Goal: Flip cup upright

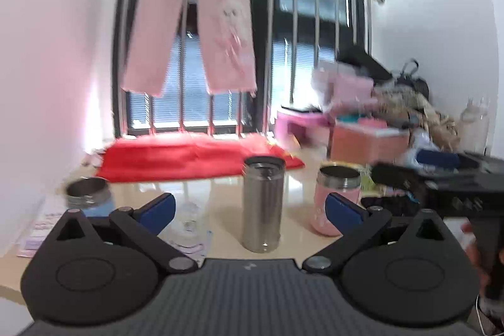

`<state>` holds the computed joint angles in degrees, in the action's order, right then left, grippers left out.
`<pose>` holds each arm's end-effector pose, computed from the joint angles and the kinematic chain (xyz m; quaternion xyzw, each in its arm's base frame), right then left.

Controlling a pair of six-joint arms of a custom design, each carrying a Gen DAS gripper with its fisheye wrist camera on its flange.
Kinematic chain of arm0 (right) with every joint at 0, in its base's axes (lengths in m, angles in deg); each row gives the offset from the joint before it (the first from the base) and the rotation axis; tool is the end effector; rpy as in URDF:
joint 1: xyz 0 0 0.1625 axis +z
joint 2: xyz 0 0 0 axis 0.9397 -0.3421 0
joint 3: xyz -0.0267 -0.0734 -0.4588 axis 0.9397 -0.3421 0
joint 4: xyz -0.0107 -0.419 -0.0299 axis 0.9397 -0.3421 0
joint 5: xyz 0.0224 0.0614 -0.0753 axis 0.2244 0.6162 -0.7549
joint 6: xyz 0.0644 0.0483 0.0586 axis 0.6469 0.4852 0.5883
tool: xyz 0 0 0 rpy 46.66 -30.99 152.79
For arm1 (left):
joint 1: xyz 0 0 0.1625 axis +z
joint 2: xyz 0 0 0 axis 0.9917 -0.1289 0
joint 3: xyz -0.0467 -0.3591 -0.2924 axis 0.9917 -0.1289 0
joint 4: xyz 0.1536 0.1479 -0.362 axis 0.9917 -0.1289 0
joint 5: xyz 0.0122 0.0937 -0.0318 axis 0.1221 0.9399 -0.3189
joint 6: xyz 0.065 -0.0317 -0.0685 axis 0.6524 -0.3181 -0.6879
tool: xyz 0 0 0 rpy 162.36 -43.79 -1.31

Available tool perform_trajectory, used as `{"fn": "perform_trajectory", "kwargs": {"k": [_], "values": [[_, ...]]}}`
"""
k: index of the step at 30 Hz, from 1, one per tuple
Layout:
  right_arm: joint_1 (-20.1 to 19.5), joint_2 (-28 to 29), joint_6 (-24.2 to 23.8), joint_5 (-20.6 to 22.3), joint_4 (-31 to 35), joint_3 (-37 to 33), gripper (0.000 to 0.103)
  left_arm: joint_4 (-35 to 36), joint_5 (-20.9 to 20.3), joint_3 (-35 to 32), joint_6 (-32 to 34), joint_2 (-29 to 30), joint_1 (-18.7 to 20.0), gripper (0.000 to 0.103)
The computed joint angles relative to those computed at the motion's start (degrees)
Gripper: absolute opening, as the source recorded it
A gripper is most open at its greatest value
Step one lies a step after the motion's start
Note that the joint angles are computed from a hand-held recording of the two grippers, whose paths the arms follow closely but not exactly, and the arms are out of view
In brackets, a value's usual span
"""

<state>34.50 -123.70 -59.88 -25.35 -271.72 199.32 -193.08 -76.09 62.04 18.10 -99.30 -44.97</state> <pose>0.2658 -0.4894 0.1382 0.3981 -0.7428 0.5250 0.1186 -0.1813 -0.4174 0.2536 0.2333 0.7308 -0.5693 0.2955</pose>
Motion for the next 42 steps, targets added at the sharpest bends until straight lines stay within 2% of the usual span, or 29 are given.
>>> {"fn": "perform_trajectory", "kwargs": {"k": [5, 8, 11, 13, 16, 18, 21, 25, 34, 42], "values": [[3.9, -1.6, 0.5, -2.7, -5.4, 7.3, 0.103, -3.5, 6.8, 6.0, -0.4, -3.4, -7.1, 0.103], [6.9, -1.7, 0.5, -5.8, -8.0, 10.1, 0.103, -3.7, 10.7, 9.2, -2.0, -5.2, -10.9, 0.103], [9.4, -1.5, 1.0, -9.3, -10.0, 11.4, 0.103, -3.7, 14.4, 12.9, -4.8, -6.6, -14.8, 0.103], [10.6, -1.4, 1.6, -11.4, -10.1, 11.8, 0.103, -5.3, 18.5, 14.8, -6.2, -6.2, -17.5, 0.103], [11.3, -1.4, 2.4, -12.9, -9.9, 11.8, 0.103, -6.6, 22.5, 16.7, -8.7, -5.6, -20.1, 0.103], [11.8, -1.2, 2.7, -13.9, -10.0, 11.4, 0.103, -5.0, 23.1, 16.7, -10.5, -6.3, -20.1, 0.103], [11.9, -1.3, 3.0, -14.9, -10.2, 11.3, 0.103, -6.6, 22.9, 16.3, -10.0, -5.8, -19.5, 0.103], [11.9, -1.5, 3.3, -16.0, -10.4, 11.7, 0.103, -1.9, 22.3, 17.7, -15.1, -7.2, -19.4, 0.103], [11.6, -1.6, 3.7, -16.4, -9.9, 11.7, 0.103, 0.2, 21.5, 18.5, -16.8, -8.3, -19.1, 0.103], [11.9, -1.5, 4.0, -16.9, -9.9, 11.6, 0.103, -0.9, 21.2, 18.4, -15.4, -8.2, -18.8, 0.103]]}}
